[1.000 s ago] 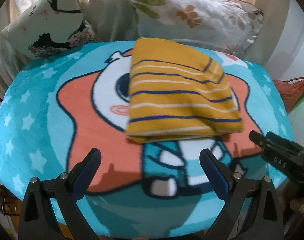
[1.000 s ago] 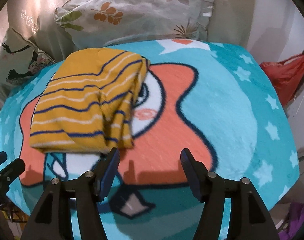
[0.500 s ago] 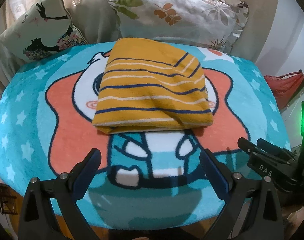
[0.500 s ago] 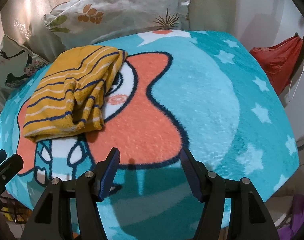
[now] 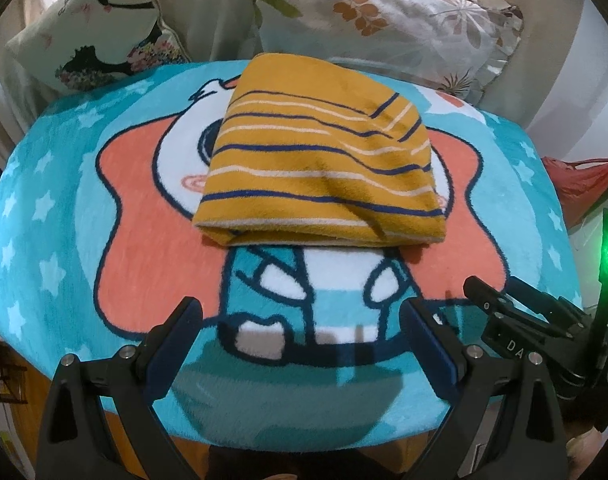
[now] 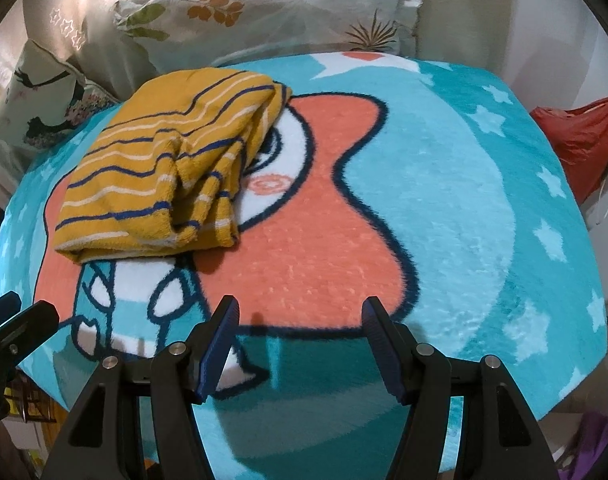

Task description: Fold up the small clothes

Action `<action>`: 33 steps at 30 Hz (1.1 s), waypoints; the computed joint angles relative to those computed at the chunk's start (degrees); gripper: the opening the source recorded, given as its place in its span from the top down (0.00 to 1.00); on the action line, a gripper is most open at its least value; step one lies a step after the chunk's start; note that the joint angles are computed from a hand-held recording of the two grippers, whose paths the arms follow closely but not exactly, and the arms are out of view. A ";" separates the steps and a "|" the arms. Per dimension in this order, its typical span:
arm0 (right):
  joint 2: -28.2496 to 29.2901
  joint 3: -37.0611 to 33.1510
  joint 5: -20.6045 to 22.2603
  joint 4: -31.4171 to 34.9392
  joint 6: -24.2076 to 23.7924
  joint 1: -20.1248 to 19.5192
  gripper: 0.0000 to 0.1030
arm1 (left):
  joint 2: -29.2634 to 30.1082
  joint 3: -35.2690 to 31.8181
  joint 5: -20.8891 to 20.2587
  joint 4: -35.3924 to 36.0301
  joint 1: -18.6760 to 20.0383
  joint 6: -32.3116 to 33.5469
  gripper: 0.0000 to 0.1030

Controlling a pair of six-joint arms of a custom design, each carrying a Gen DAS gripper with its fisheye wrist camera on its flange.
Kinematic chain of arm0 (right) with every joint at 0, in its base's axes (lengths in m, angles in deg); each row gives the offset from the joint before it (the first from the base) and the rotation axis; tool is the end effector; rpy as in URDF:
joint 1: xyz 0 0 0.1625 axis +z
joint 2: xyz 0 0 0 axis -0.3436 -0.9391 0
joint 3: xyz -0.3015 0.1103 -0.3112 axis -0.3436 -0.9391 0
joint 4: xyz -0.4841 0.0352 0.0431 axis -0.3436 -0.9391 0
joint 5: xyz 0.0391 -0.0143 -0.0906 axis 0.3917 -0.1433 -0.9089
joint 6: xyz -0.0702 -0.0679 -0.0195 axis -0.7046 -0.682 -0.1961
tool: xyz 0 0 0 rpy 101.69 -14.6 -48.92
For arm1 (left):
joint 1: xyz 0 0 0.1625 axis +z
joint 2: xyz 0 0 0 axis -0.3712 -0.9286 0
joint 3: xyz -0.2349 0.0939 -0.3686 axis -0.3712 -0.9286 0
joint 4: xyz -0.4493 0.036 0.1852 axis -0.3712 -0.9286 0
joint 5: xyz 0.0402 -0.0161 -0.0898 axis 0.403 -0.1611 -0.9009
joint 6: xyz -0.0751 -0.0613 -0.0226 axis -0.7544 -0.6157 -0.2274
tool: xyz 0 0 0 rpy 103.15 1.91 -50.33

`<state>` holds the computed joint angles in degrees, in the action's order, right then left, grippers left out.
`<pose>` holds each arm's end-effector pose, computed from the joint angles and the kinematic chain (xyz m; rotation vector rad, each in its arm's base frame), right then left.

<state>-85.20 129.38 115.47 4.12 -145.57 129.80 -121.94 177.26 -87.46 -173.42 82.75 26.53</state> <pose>0.2604 -0.5693 0.0763 -0.3227 -2.2649 0.7721 -0.1643 -0.6857 0.2452 0.6752 2.4710 -0.2338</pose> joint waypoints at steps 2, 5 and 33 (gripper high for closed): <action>0.33 -0.39 -0.11 0.13 -0.39 0.06 0.34 | 0.09 -0.30 -0.18 0.60 0.25 -0.53 0.05; 0.84 -1.03 -0.28 0.08 -1.66 0.20 0.34 | 0.19 -0.65 -0.44 1.43 0.62 -1.22 0.05; -0.66 0.53 2.33 -2.76 -3.45 1.01 0.32 | 0.98 -1.73 -1.79 3.58 0.06 -2.96 0.05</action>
